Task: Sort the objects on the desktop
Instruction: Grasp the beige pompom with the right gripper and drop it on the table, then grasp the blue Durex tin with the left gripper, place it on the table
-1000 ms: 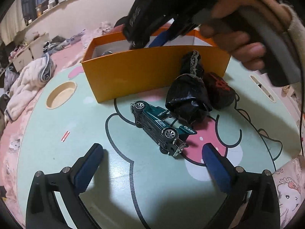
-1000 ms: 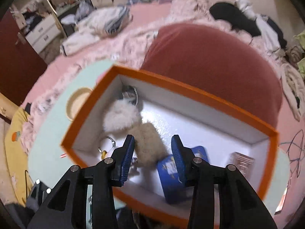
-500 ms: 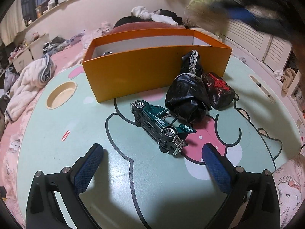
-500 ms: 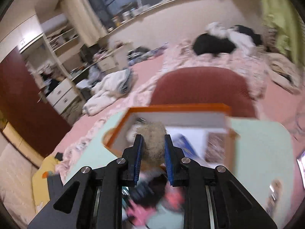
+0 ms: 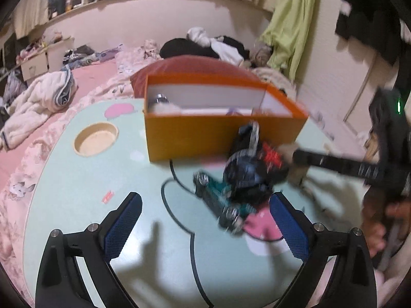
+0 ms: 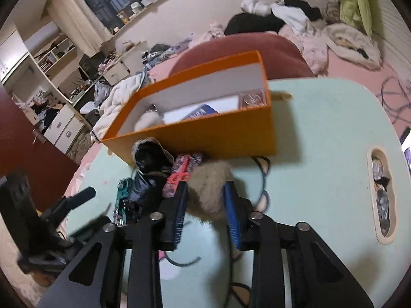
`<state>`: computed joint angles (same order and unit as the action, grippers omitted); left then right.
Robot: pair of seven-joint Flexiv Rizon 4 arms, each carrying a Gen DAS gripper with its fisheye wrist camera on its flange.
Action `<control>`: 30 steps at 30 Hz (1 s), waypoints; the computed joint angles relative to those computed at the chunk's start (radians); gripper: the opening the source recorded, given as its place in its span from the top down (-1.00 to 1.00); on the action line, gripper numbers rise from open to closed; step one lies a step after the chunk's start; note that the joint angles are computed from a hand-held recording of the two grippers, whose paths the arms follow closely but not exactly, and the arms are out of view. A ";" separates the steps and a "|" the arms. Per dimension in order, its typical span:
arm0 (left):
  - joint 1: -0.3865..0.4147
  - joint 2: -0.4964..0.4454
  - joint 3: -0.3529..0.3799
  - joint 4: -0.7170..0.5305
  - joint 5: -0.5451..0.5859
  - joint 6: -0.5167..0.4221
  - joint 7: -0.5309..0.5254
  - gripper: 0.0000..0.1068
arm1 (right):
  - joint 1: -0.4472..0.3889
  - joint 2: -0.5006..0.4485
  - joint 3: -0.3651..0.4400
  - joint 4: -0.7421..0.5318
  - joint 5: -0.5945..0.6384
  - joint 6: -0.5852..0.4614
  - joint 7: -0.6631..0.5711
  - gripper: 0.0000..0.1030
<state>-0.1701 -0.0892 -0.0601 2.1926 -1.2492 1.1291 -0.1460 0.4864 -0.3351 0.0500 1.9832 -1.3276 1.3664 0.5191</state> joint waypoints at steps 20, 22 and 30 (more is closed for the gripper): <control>-0.015 -0.421 -0.031 -0.816 0.954 -0.666 -0.662 -0.46 | 0.014 0.028 0.056 0.079 -0.099 -0.120 0.136 -0.26; -0.033 -0.450 -0.025 -0.845 1.015 -0.666 -0.683 -0.46 | 0.008 0.027 0.055 0.079 -0.121 -0.113 0.157 -0.26; -0.010 -0.559 -0.035 -0.992 1.009 -0.810 -0.739 -0.53 | -0.001 0.027 0.065 0.074 -0.135 -0.112 0.177 -0.27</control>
